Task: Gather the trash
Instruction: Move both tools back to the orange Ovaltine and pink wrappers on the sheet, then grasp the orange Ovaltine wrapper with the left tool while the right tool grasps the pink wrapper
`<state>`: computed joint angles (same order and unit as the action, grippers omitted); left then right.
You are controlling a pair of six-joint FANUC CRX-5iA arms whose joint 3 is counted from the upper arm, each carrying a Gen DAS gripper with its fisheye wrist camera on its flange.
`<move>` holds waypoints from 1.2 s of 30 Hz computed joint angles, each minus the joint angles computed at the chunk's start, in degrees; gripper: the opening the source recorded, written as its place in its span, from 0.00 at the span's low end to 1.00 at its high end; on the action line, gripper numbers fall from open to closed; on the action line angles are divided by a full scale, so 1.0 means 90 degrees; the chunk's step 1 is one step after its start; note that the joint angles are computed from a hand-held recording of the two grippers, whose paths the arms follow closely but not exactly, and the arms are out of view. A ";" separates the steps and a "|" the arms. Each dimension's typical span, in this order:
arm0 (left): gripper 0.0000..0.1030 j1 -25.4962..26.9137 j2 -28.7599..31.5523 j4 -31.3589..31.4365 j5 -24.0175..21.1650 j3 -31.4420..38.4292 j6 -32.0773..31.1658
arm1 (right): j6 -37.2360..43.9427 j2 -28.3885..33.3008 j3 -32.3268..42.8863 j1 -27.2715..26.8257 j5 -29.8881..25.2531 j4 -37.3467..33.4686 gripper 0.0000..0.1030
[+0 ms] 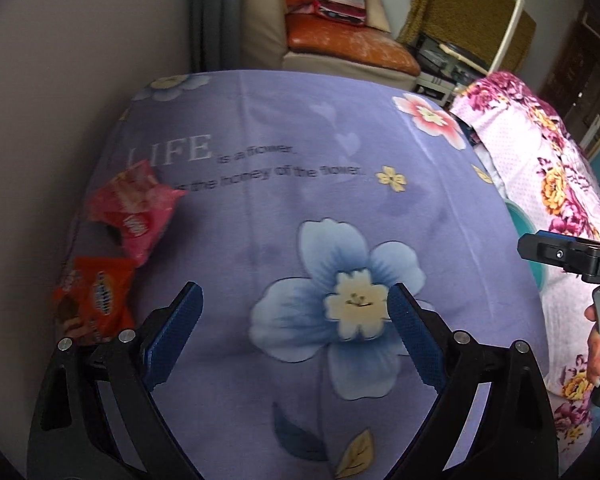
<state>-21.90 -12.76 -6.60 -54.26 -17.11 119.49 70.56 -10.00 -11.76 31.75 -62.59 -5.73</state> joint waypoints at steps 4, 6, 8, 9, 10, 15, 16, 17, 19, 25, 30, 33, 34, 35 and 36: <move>0.91 0.0573 -0.0586 0.0008 -0.0186 -0.0449 -0.0133 | -0.0038 0.0380 0.0328 0.0552 -0.0021 0.0020 0.93; 0.91 0.0836 -0.0816 0.0049 -0.0252 -0.0633 -0.0244 | -0.0064 0.0515 0.0431 0.0730 -0.0014 0.0055 0.93; 0.91 0.1019 -0.0966 0.0065 -0.0309 -0.0752 -0.0323 | -0.0092 0.0765 0.0635 0.0985 -0.0068 0.0064 0.93; 0.91 0.1110 -0.1036 0.0072 -0.0331 -0.0804 -0.0366 | -0.0093 0.0853 0.0715 0.1056 -0.0099 0.0057 0.93; 0.91 0.1200 -0.1090 0.0077 -0.0335 -0.0855 -0.0410 | -0.0094 0.0984 0.0832 0.1176 -0.0130 0.0057 0.93; 0.91 0.1708 -0.1330 0.0243 -0.0362 -0.1121 -0.0771 | 0.0026 0.1458 0.1301 0.1499 -0.0154 -0.0069 0.93; 0.91 0.1808 -0.1346 0.0284 -0.0359 -0.1168 -0.0843 | 0.0090 0.1636 0.1510 0.1564 -0.0156 -0.0193 0.93; 0.91 0.1921 -0.1379 0.0343 -0.0357 -0.1232 -0.0937 | 0.0119 0.1682 0.1564 0.1576 -0.0155 -0.0238 0.93; 0.91 0.2136 -0.1457 0.0502 -0.0313 -0.1383 -0.1144 | 0.0231 0.1933 0.1864 0.1650 -0.0160 -0.0427 0.93; 0.91 0.2652 -0.1556 0.1248 0.0034 -0.1881 -0.1934 | 0.0669 0.2488 0.2530 0.1683 -0.0305 -0.0961 0.81; 0.82 0.2704 -0.1476 0.1377 0.0138 -0.1952 -0.2190 | 0.0889 0.2971 0.3050 0.1675 -0.0431 -0.1328 0.60; 0.65 0.2727 -0.1328 0.1536 0.0136 -0.1964 -0.2348 | 0.0955 0.3237 0.3310 0.1639 -0.0495 -0.1552 0.58; 0.62 0.2692 -0.1271 0.1538 0.0128 -0.1955 -0.2340 | 0.0989 0.3330 0.3404 0.1638 -0.0514 -0.1611 0.58; 0.62 0.2650 -0.1226 0.1483 0.0110 -0.1930 -0.2305 | 0.1006 0.3424 0.3489 0.1655 -0.0518 -0.1626 0.57; 0.62 0.2567 -0.1195 0.1351 0.0111 -0.1888 -0.2203 | 0.1018 0.3470 0.3519 0.1664 -0.0512 -0.1630 0.57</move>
<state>1.20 -23.51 5.56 -53.26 -34.11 99.66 79.72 21.22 19.90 46.73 -67.20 -20.40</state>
